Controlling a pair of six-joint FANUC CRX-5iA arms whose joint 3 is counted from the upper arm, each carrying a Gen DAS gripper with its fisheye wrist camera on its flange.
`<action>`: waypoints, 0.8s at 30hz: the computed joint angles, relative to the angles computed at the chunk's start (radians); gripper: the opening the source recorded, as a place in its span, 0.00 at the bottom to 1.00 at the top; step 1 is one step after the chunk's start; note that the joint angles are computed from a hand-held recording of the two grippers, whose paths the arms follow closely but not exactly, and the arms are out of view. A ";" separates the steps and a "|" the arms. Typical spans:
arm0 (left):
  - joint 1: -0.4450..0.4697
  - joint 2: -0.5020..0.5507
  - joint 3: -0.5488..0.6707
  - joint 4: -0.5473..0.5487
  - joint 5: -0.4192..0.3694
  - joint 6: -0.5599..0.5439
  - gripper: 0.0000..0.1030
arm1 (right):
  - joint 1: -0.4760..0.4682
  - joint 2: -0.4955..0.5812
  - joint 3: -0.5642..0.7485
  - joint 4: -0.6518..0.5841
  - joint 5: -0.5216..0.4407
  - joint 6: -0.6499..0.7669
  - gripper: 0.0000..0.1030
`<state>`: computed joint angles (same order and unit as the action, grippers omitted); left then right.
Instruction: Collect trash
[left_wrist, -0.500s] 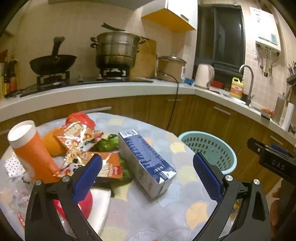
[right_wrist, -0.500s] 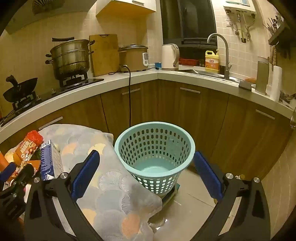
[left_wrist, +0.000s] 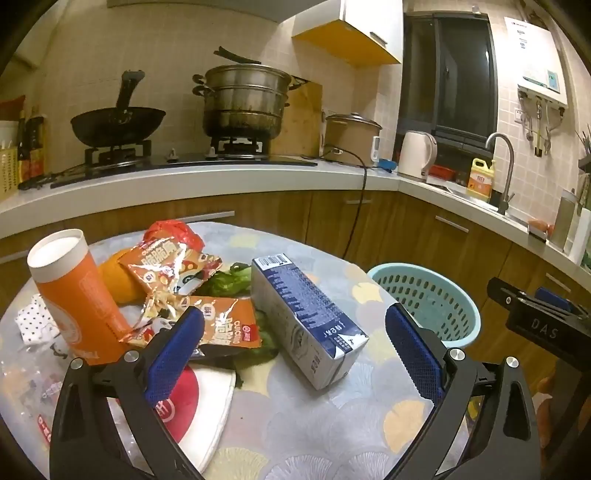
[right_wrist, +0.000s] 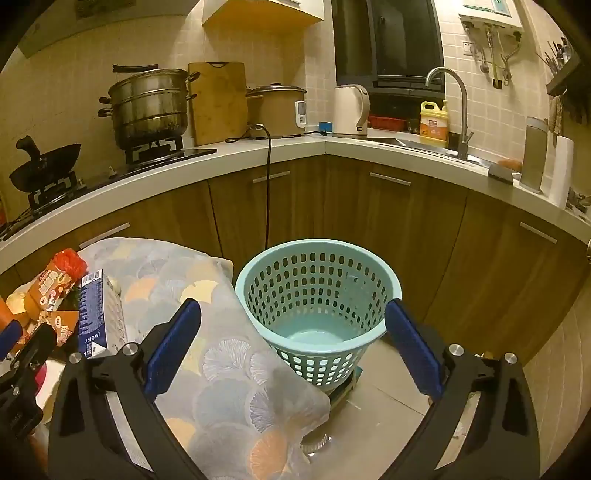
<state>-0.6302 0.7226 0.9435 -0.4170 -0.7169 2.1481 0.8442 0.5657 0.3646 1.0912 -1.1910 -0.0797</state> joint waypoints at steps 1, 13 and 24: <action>0.000 0.002 0.003 -0.001 -0.004 -0.001 0.93 | 0.000 -0.002 -0.003 -0.001 0.005 0.000 0.92; 0.010 -0.003 -0.016 0.027 0.010 -0.010 0.93 | 0.003 -0.011 -0.016 0.003 0.011 -0.011 0.88; 0.018 -0.013 -0.043 0.050 0.039 -0.014 0.93 | 0.005 -0.009 -0.011 0.000 0.011 0.000 0.87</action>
